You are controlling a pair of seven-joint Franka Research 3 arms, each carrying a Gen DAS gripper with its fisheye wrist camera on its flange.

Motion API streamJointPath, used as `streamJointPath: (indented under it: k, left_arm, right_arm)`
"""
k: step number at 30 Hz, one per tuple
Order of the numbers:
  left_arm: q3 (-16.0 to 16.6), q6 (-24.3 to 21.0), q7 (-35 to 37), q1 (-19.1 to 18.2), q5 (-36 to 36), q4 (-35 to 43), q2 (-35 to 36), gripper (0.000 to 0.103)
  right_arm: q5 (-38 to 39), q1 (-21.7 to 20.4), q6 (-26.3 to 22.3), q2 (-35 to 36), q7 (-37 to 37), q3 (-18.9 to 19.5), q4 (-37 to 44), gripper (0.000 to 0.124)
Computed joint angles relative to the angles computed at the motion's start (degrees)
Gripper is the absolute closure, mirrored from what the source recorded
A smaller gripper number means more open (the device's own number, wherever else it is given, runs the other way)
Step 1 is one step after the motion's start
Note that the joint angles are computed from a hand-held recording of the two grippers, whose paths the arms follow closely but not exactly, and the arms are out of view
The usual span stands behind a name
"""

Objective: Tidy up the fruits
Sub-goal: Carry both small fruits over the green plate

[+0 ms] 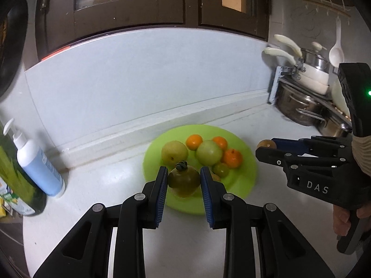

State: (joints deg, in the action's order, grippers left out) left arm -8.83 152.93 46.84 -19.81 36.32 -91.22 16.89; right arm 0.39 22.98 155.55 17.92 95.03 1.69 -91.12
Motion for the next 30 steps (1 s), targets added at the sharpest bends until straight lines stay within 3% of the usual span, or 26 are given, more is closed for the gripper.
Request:
streamJointPath:
  k: [18,30]
  left_arm:
    - [0.1,-12.4,8.8,0.3,-12.3,20.8,15.2,0.074]
    - [1.0,-17.7,11.2,-0.4,-16.0,28.6,20.6,0.074]
  right_arm:
    - [1.8,-1.3,-18.2,18.8,6.2,-2.2,28.2,0.093]
    - [2.2,-1.8,-26.1,27.6,7.4,-2.3,42.6,0.093]
